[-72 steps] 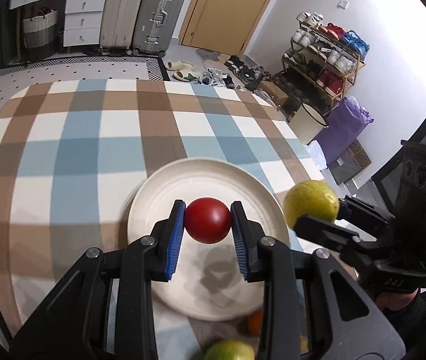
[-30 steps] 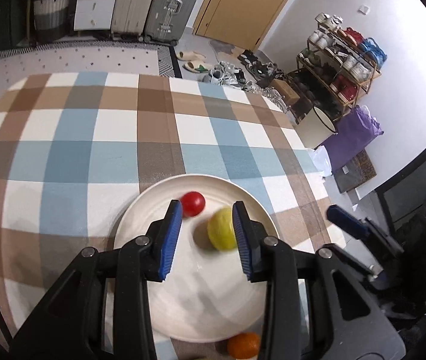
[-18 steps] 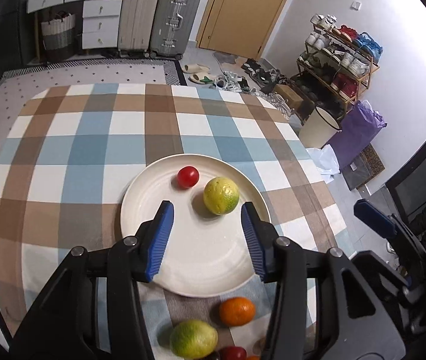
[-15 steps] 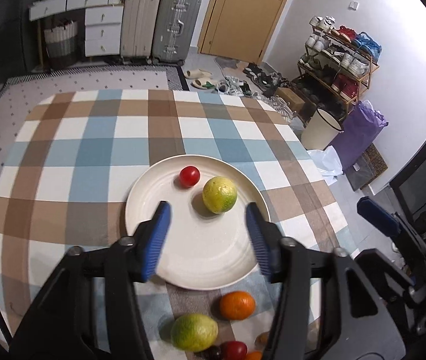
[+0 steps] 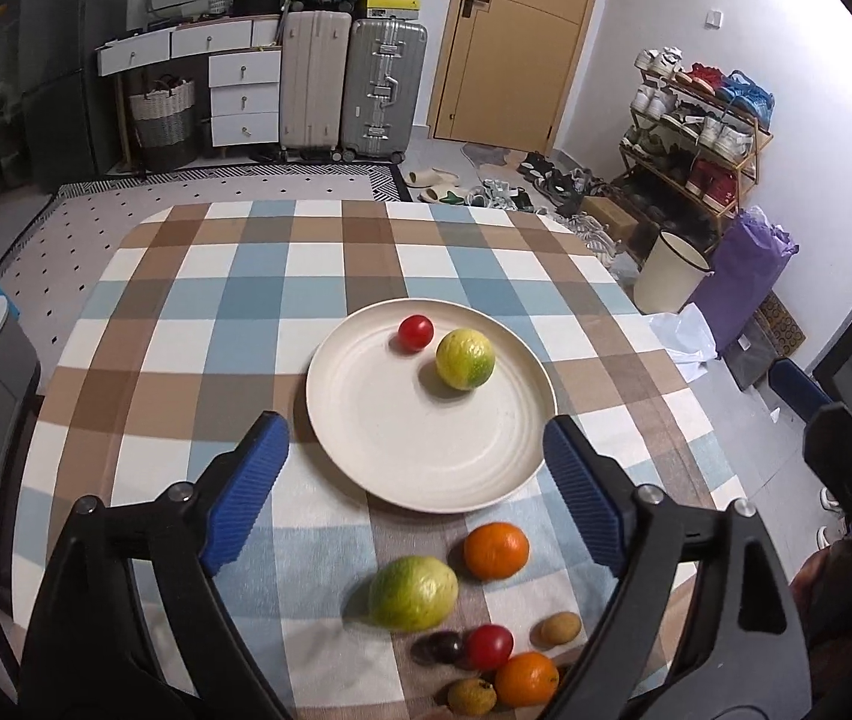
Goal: Organize fruits
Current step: 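Lift both tools away from the plate back toward the fruits, then lower the left tool onto the large green pomelo and close its fingers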
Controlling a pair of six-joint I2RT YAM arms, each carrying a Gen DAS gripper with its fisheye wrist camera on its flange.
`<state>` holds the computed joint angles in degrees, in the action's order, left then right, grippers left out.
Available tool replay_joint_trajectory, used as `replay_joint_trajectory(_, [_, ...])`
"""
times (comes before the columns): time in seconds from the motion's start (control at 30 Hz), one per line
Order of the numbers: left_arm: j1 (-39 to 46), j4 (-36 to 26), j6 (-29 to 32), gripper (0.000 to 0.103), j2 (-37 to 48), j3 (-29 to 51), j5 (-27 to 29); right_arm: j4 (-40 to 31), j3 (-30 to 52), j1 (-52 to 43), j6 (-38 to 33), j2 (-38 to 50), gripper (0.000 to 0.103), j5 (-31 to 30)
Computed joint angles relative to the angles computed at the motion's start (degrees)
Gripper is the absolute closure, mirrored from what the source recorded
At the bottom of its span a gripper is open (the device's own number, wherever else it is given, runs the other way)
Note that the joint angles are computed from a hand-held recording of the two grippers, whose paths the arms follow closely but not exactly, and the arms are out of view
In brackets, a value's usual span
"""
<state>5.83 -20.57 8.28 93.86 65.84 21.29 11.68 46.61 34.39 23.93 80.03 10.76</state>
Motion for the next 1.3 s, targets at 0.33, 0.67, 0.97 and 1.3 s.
replay_joint_trajectory(0.33, [5.08,2.03,0.67,0.002,-2.87,-7.30,2.26,2.81,-4.68,2.91,0.50,-1.55,0.000,2.24])
replay_joint_trajectory(0.67, [6.59,4.31,1.61,0.001,3.26,-9.62,3.29,3.32,-6.98,2.95,3.01,0.85,0.000,1.75])
replay_joint_trajectory(0.97, [5.18,6.23,2.73,0.001,8.93,-9.70,3.20,2.52,-7.00,1.61,4.42,4.02,0.000,-1.10])
replay_joint_trajectory(1.3, [2.96,5.79,4.59,0.002,13.84,-7.22,2.70,2.41,-6.94,0.73,4.30,6.47,0.000,-2.14])
